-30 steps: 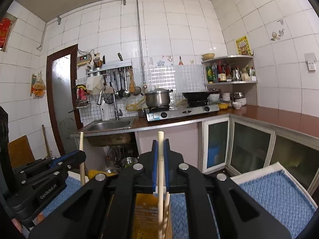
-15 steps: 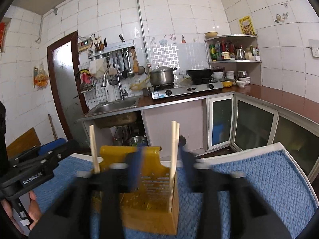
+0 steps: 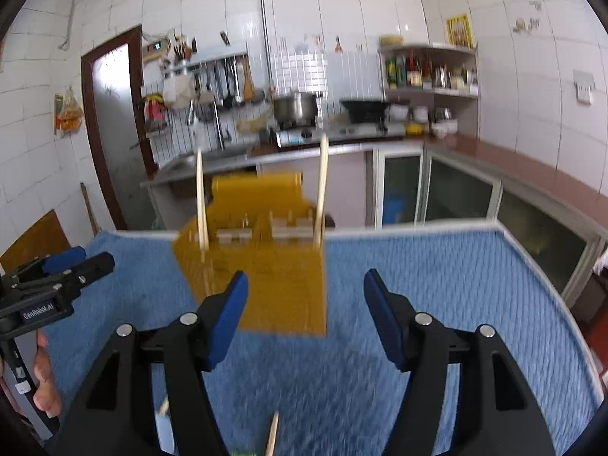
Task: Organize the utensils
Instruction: 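Open both tools to release the chopsticks into the yellow holder, then grasp a wooden chopstick with the left tool while the right tool grasps another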
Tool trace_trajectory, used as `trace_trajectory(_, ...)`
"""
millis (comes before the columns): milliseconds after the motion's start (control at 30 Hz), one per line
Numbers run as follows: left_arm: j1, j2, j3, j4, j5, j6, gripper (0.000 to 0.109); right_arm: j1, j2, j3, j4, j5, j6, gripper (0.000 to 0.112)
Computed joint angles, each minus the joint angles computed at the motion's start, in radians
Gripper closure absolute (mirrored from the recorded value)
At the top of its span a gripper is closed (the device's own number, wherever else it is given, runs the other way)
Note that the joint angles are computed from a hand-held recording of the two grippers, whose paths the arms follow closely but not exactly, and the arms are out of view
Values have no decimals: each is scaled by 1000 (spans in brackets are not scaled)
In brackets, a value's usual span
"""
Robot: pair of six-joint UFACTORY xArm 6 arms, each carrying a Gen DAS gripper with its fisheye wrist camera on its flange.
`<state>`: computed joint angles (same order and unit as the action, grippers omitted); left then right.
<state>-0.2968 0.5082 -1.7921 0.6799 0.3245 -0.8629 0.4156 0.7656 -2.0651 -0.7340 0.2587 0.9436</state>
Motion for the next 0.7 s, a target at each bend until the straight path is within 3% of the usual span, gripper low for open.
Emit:
trace_trajectory(233,-13,-105,212,-37,-26,2,24,11,-110,241,-43,-18,71,50)
trace_trajectory(367,-23,-113,253,-63,-12,17,24,15,-128,304,-44,-16,101,50)
trace_trajectory(700,-53,-59,248,-245,43,173,24,45,-62,266,139,43,-72,50)
